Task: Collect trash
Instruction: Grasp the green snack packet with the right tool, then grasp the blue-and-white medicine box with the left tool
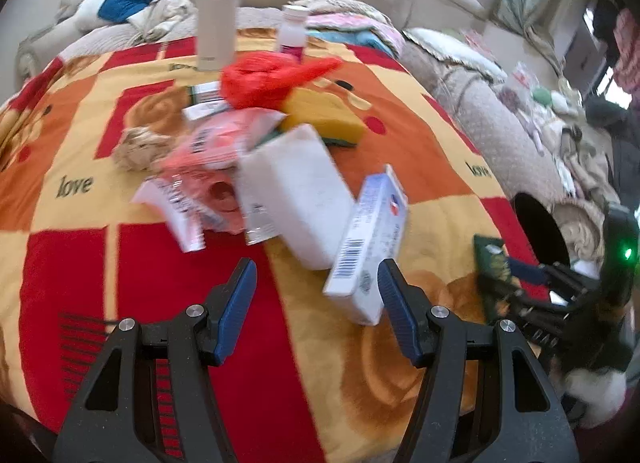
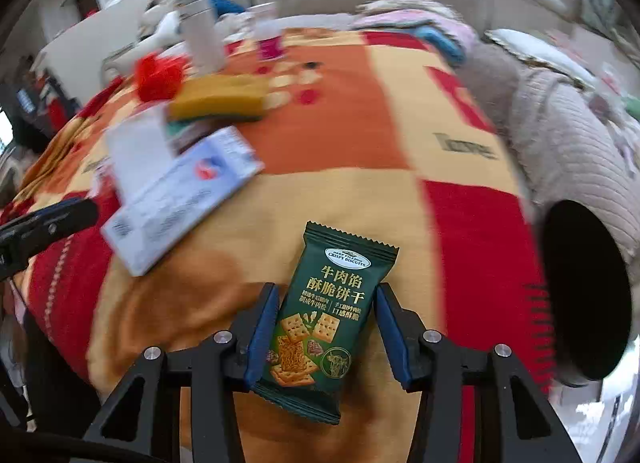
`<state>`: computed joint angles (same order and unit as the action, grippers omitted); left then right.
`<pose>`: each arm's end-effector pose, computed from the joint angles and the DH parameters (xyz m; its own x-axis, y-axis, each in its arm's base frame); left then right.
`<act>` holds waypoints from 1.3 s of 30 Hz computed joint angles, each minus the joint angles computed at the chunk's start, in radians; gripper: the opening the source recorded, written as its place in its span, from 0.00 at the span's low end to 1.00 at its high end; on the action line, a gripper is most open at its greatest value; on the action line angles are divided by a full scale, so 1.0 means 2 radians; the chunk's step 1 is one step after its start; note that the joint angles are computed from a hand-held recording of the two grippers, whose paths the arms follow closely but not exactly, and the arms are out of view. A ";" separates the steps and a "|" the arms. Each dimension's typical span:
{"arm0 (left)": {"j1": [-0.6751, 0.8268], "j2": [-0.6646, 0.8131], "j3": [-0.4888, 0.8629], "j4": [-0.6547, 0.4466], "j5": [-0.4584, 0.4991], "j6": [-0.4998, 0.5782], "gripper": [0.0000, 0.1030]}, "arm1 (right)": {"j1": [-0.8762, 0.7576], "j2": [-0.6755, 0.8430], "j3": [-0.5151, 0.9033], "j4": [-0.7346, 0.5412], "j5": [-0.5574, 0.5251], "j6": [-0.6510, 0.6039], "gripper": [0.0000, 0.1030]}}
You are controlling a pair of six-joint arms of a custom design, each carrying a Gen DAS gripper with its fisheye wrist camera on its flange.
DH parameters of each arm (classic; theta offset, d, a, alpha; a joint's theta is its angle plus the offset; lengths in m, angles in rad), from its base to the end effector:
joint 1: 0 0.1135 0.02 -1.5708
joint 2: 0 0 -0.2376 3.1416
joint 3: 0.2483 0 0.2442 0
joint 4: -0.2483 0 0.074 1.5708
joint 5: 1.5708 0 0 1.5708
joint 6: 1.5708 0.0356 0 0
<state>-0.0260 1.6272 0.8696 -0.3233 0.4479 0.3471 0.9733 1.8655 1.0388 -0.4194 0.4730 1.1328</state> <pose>0.2960 -0.0231 0.1380 -0.7522 0.3263 -0.5725 0.5137 0.8345 -0.1993 0.1975 0.2614 0.1072 -0.8186 0.2300 -0.5263 0.2054 0.9729 0.1058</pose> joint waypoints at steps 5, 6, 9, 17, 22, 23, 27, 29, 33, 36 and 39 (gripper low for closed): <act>-0.073 0.007 -0.008 0.035 -0.064 0.006 0.60 | -0.007 -0.046 -0.070 0.041 -0.009 0.018 0.46; -0.088 0.009 -0.011 0.045 -0.085 0.008 0.60 | -0.007 -0.049 -0.076 0.048 -0.009 0.019 0.46; -0.135 -0.003 -0.052 0.118 -0.169 0.019 0.61 | -0.006 -0.057 -0.087 0.060 -0.009 0.021 0.50; -0.163 -0.010 -0.070 0.147 -0.200 0.062 0.67 | -0.016 -0.061 -0.101 0.098 -0.023 0.002 0.51; -0.168 -0.010 -0.055 0.125 -0.189 0.078 0.70 | -0.017 -0.072 -0.119 0.117 -0.027 0.002 0.52; -0.175 -0.003 -0.053 0.135 -0.207 0.079 0.70 | -0.017 -0.073 -0.120 0.118 -0.028 0.001 0.52; -0.195 0.024 -0.058 0.180 -0.249 0.092 0.80 | -0.019 -0.078 -0.129 0.130 -0.030 0.000 0.52; -0.205 0.042 -0.065 0.212 -0.276 0.106 0.85 | -0.020 -0.080 -0.131 0.131 -0.032 -0.001 0.52; -0.192 0.071 -0.060 0.244 -0.270 0.114 0.91 | -0.021 -0.078 -0.129 0.130 -0.033 -0.006 0.52; -0.167 0.083 -0.018 0.181 -0.235 0.097 0.85 | -0.023 -0.080 -0.132 0.135 -0.034 -0.007 0.52; -0.139 0.084 0.006 0.147 -0.222 0.085 0.47 | -0.024 -0.084 -0.137 0.141 -0.033 -0.005 0.52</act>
<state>-0.3050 1.7949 0.8808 -0.0284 0.0039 0.5167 0.9259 1.6971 0.7651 -0.1368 0.4064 1.1229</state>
